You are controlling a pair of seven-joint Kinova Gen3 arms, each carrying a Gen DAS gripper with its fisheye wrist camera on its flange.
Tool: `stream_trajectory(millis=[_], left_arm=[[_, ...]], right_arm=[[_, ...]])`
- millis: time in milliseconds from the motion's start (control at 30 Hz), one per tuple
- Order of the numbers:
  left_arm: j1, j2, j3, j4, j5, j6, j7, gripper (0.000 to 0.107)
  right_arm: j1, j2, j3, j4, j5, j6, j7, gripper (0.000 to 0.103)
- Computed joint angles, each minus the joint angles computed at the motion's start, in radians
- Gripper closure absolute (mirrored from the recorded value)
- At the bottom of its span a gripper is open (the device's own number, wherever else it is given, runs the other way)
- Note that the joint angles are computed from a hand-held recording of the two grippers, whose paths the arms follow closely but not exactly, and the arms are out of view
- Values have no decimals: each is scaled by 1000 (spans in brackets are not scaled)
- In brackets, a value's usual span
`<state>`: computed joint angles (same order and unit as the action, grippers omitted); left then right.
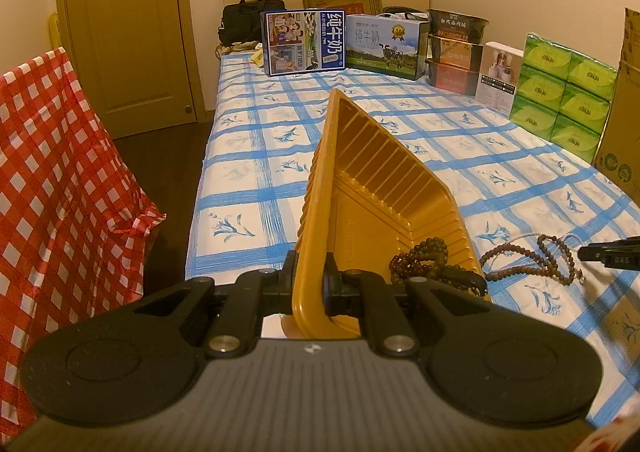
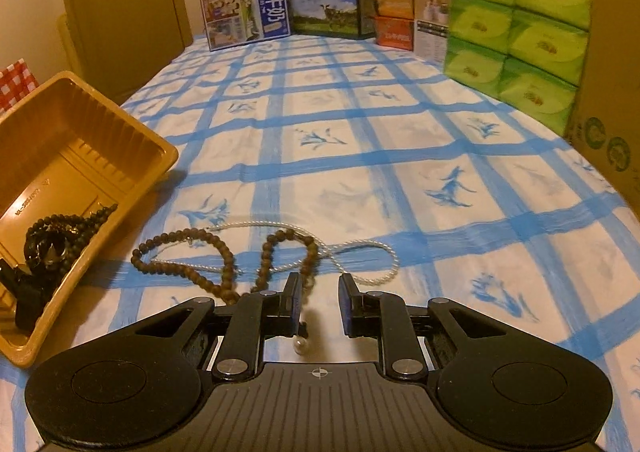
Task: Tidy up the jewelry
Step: 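Grasp the long brown bead strand with the right gripper and lift it, then carry the brown bead strand over the tray and release it with the right gripper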
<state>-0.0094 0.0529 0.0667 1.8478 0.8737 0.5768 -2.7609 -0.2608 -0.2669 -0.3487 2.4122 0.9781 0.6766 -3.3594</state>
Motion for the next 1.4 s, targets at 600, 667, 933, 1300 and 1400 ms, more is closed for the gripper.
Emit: stream_trajectory(millis=[600, 667, 933, 1300, 1400], left_arm=[[2, -1, 0, 1, -1, -2, 1, 98], [2, -1, 0, 1, -1, -2, 1, 98], [2, -1, 0, 1, 0, -2, 1, 98], [2, -1, 0, 1, 0, -3, 2, 98], [2, -1, 0, 1, 0, -2, 2, 98]], right_arm=[[-37, 63, 37, -56, -2, 24, 48, 96], [-48, 41, 24, -70, -3, 54, 70, 97], [-41, -53, -29, -169, 21, 144, 202, 97], [30, -115, -92, -291, 47, 136, 372, 97], [52, -128, -112, -313, 45, 128, 411, 97]])
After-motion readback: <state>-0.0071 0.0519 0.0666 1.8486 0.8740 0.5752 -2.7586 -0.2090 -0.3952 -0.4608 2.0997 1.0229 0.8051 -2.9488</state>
